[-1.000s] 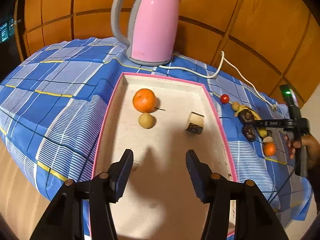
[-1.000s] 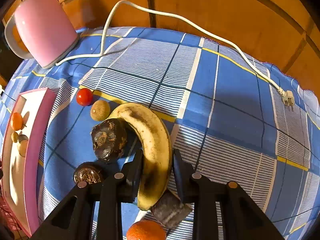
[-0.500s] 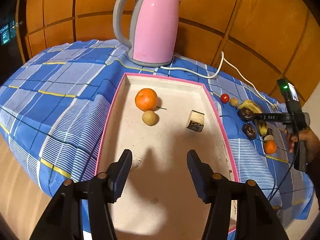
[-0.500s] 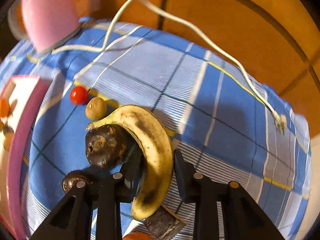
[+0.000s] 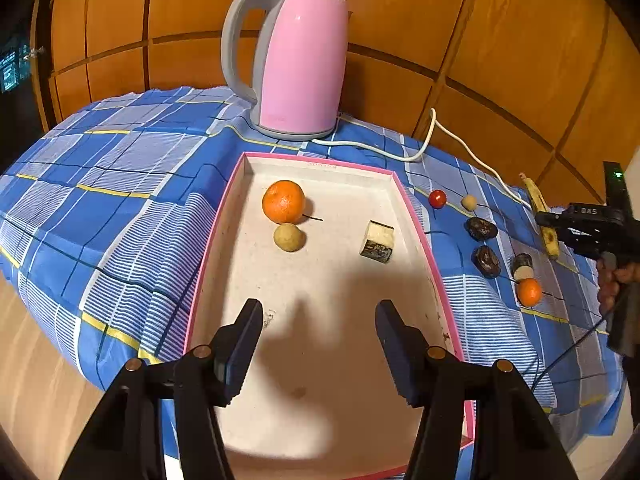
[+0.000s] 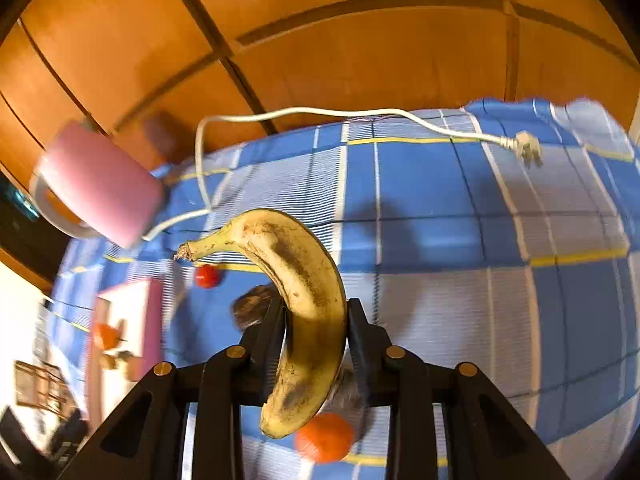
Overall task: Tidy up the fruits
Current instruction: 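Carry the banana with the right tool into the tray and open it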
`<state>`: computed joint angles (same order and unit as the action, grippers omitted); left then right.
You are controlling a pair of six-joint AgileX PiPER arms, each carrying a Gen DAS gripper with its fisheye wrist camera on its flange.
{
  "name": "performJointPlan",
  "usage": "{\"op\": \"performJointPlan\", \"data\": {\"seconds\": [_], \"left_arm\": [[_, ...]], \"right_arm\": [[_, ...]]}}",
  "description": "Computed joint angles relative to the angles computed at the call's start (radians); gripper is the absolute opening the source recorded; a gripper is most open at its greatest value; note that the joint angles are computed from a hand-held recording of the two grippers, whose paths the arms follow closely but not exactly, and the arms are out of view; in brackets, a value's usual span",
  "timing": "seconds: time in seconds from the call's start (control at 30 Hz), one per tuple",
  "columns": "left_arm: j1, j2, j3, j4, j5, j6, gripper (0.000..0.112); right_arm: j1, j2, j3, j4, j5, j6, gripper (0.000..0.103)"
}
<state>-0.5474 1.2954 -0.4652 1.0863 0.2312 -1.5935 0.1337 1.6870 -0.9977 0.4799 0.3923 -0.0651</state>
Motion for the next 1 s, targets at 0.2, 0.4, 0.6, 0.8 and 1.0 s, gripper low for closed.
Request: {"op": "performJointPlan", "data": {"seconds": [0.2, 0.4, 0.6, 0.8, 1.0], "left_arm": [[-0.016, -0.009, 0.003, -0.014, 0.017, 0.008, 0.060], [-0.018, -0.023, 0.011, -0.030, 0.026, 0.019, 0.061], [-0.011, -0.042, 0.029, -0.032, 0.021, 0.021, 0.061], [0.028, -0.053, 0.051, -0.058, -0.009, 0.052, 0.061], [0.058, -0.050, 0.057, -0.120, -0.027, 0.124, 0.061]], "right_arm": [[0.023, -0.062, 0.098, 0.314, 0.018, -0.260, 0.031], [0.184, -0.050, 0.104, 0.409, 0.023, -0.299, 0.031], [0.356, 0.016, 0.018, 0.398, 0.002, -0.233, 0.031], [0.449, 0.134, -0.138, 0.274, 0.027, -0.074, 0.031], [0.474, 0.259, -0.288, 0.247, 0.098, -0.010, 0.035]]}}
